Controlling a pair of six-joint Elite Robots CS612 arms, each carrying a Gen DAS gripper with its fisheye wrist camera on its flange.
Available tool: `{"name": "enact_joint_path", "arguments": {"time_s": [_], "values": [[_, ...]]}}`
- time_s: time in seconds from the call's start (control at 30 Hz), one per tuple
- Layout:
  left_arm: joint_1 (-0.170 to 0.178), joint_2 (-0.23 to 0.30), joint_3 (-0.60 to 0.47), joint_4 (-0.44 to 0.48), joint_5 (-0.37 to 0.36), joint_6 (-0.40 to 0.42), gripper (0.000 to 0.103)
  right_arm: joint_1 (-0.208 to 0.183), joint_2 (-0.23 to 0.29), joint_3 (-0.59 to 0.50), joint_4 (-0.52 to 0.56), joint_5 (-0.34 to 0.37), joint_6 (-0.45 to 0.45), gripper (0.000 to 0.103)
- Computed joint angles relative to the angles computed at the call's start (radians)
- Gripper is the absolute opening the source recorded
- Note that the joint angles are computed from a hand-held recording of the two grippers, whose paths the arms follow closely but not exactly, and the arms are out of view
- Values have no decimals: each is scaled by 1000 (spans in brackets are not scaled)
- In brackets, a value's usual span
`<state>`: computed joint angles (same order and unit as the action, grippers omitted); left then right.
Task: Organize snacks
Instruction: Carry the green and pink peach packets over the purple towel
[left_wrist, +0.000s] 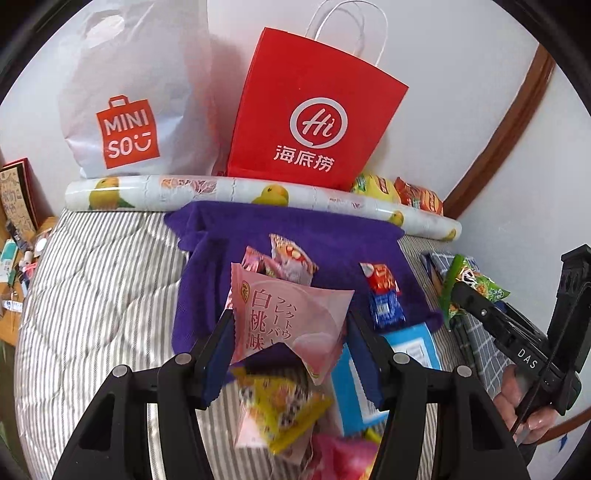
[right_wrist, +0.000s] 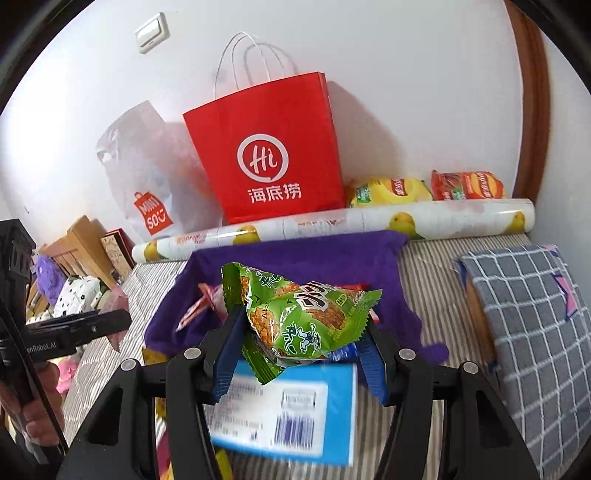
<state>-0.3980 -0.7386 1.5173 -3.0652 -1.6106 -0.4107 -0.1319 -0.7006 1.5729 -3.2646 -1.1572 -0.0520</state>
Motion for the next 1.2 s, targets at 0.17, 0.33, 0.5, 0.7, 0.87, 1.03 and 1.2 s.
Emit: {"name": "enact_joint_path", "arguments": {"time_s": [0.17, 0.33, 0.5, 0.7, 0.87, 1.03, 1.2], "values": [[8, 44, -58, -2, -33, -29, 57, 12, 37, -76, 43, 22, 4, 57], [6, 77, -103, 9, -8, -15, 57, 27, 67, -119, 45, 15, -11, 57], [5, 102, -111, -36, 38, -23, 57, 40, 98, -147, 60, -23, -32, 57], [6, 106, -95, -38, 43, -17, 57, 49, 103, -139, 72, -86, -71, 57], [3, 113, -101, -22, 16, -6, 57, 55, 106, -143, 111, -111, -86, 57], [-9, 114, -98, -10, 44, 10, 57, 59, 116, -156, 148, -128, -82, 57], [-5, 121, -101, -19, 7, -11, 57, 60, 126, -171, 180, -143, -67, 57]]}}
